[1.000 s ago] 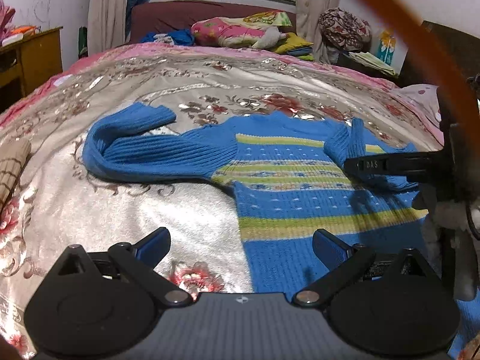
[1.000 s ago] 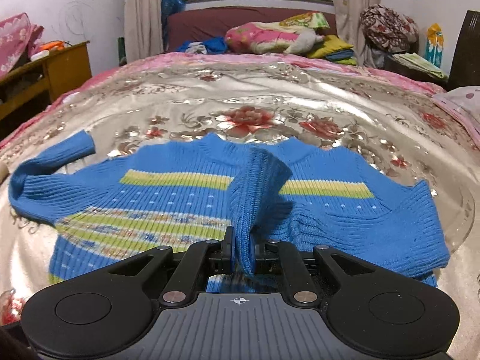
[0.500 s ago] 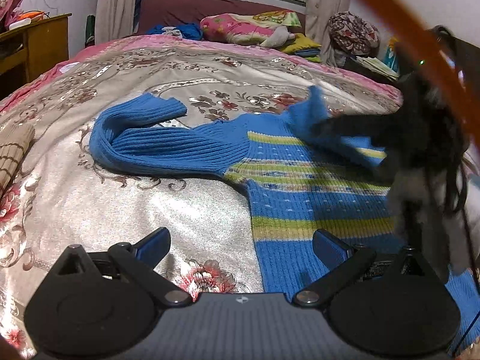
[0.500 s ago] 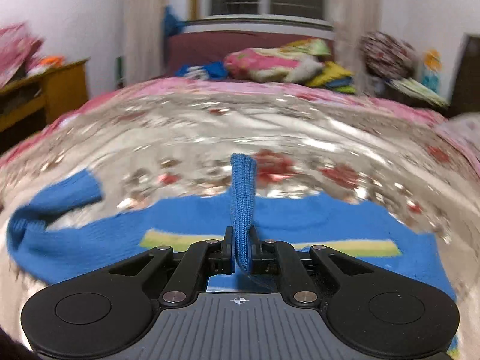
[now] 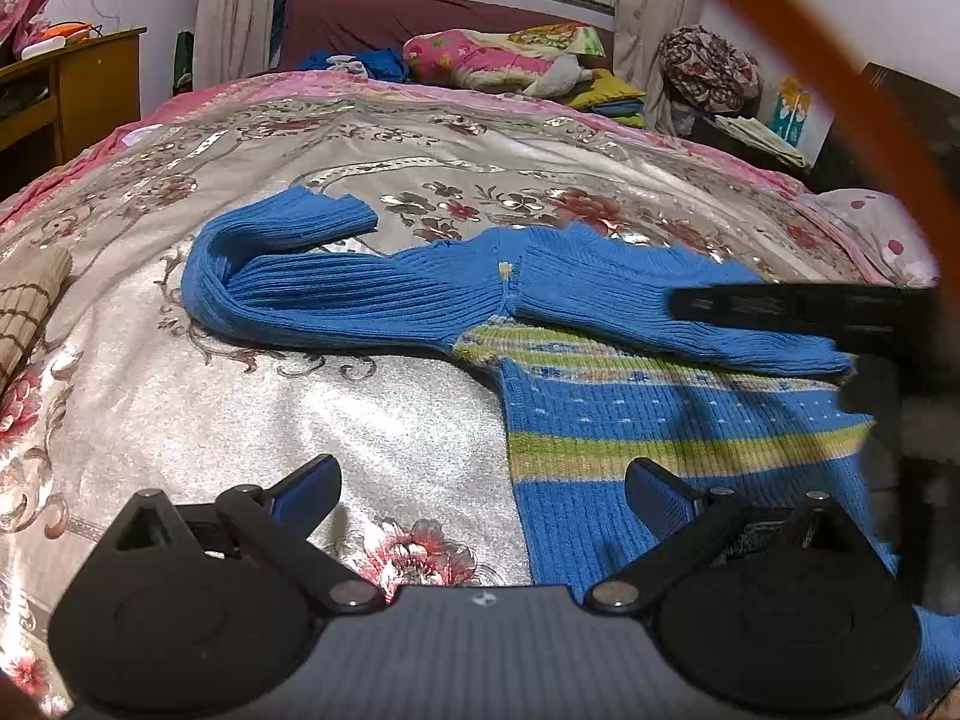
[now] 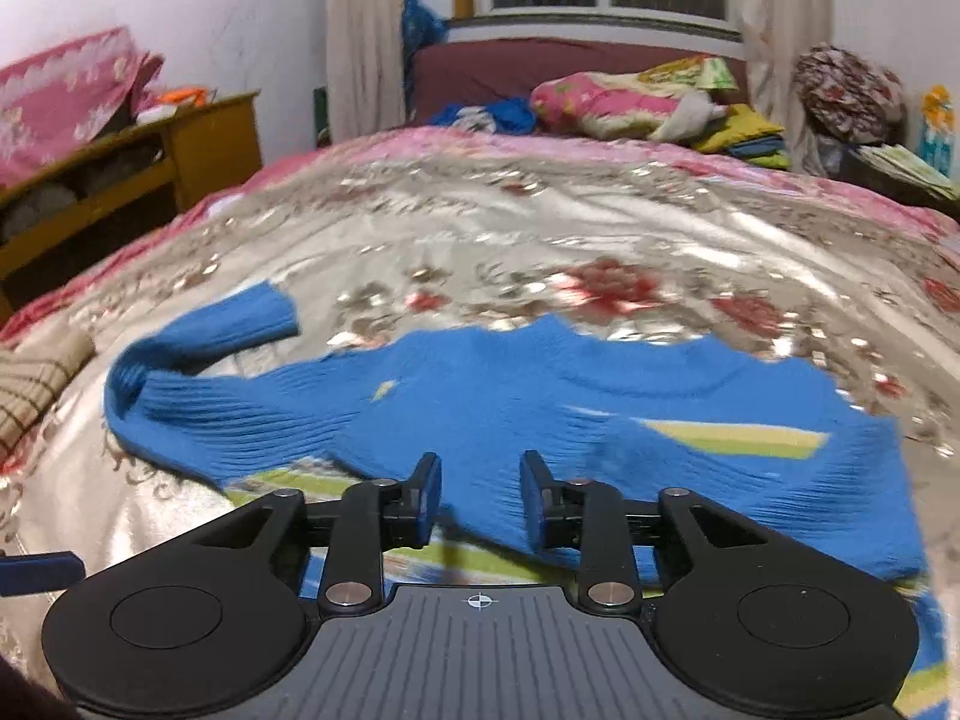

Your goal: Fold small clothes

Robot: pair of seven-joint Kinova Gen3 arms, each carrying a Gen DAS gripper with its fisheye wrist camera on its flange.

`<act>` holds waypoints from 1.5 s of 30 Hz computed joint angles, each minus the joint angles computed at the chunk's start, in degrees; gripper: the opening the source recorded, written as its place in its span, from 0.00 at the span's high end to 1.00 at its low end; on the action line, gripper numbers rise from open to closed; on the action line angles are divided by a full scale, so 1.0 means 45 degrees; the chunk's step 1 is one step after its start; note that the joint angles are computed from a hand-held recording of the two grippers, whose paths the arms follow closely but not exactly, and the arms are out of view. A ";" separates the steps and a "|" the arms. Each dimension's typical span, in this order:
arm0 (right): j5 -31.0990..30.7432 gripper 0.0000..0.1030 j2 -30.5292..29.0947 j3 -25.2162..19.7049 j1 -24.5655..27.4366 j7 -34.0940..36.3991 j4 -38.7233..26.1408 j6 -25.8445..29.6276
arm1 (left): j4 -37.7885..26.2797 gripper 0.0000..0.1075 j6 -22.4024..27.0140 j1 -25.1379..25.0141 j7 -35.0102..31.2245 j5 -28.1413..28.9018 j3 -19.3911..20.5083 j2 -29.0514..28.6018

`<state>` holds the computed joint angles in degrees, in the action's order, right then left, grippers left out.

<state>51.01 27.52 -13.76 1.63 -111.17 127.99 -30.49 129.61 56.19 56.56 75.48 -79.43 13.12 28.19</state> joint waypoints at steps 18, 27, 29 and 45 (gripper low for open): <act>0.2838 0.69 0.0529 -0.2471 0.2623 -0.1840 -0.1152 0.1441 | 0.0012 0.04 -0.0080 -0.0049 -0.0043 0.0379 -0.0276 0.0089; 0.2168 0.68 0.0897 -0.0715 -0.0880 0.0307 -0.1342 0.1775 | 0.0285 0.04 -0.0101 -0.0237 0.0225 0.0143 -0.0136 -0.0038; 0.1793 0.80 0.0995 -0.0769 -0.0968 0.0301 -0.1444 0.1904 | 0.0258 0.04 -0.0090 -0.0266 0.0189 0.0160 -0.0113 0.0004; 0.5889 0.88 0.0491 -0.1096 0.1818 -0.3661 -0.1303 -0.0577 | -0.0518 0.04 0.0598 -0.0246 -0.1317 0.0544 -0.0407 0.0188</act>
